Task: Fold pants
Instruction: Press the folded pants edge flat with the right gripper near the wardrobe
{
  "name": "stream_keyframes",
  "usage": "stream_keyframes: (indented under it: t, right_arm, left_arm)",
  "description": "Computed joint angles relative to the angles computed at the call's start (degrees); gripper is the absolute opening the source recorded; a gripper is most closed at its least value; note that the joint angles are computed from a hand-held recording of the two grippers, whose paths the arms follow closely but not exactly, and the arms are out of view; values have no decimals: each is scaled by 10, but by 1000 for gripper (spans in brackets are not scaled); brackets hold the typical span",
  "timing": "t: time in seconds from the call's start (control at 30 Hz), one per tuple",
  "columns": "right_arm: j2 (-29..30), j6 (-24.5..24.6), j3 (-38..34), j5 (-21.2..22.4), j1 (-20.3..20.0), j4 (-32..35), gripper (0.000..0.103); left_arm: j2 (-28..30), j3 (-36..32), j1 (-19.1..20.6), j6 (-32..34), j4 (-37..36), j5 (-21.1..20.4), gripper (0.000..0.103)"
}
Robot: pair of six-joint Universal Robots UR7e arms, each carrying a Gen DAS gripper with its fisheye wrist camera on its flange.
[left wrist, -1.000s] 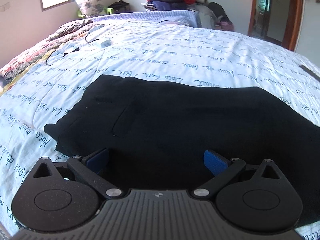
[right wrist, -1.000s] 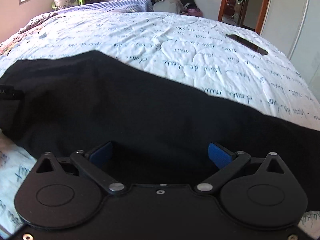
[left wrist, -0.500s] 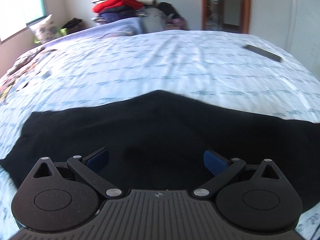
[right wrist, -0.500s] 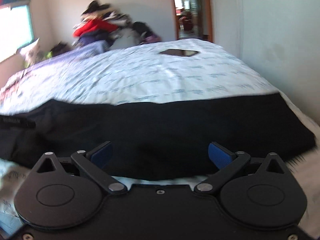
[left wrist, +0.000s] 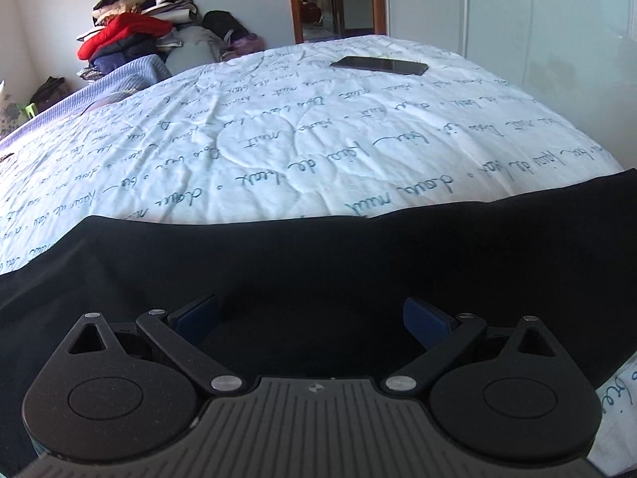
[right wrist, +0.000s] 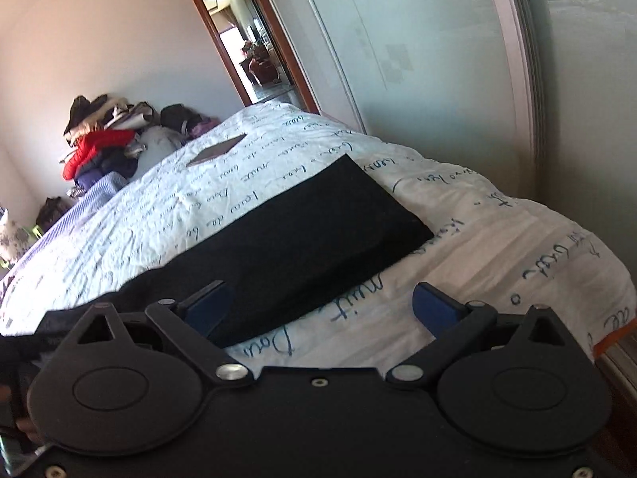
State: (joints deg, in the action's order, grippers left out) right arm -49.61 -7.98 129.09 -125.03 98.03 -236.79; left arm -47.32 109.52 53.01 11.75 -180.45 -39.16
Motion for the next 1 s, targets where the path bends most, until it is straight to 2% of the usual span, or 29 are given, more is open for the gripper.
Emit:
stream_keyframes:
  t: [0.07, 0.13, 0.17, 0.2, 0.23, 0.33, 0.53, 0.67, 0.73, 0.77, 0.9, 1.0]
  right_arm:
    - [5, -1, -14, -22, 2, -3, 101]
    - [15, -42, -26, -53, 10, -55, 96]
    - [22, -80, -36, -72, 17, -74, 90]
    - [23, -106, -40, -81, 21, -76, 78]
    - [15, -110, -35, -73, 18, -62, 73]
    - [-10, -68, -19, -35, -1, -2, 58]
    - [0, -72, -35, -52, -13, -11, 55]
    - [2, -87, -40, -36, -18, -10, 56]
    - [5, -109, -44, -39, -15, -10, 40]
    - [7, -115, -46, -44, -14, -8, 24]
    - [10, -131, -44, -43, -12, -11, 11]
    - [25, -175, -59, -74, 0, -40, 9]
  left_arm:
    - [-7, 5, -4, 0, 7, -13, 99]
    - [-11, 7, -8, 4, 10, -30, 100]
    - [-9, 7, -11, 9, 4, -31, 100]
    - [-6, 6, -14, 14, 0, -29, 100]
    - [-1, 5, -16, 22, -3, -30, 100]
    - [8, 2, -22, 36, -4, -39, 100]
    - [21, 10, -34, 66, -29, -34, 100]
    - [24, 1, -33, 54, -15, -42, 100]
    - [25, -7, -34, 40, 2, -53, 100]
    - [26, -10, -36, 36, 10, -62, 100]
    - [37, -13, -47, 62, 5, -101, 100]
    - [61, -16, -58, 85, -4, -93, 100]
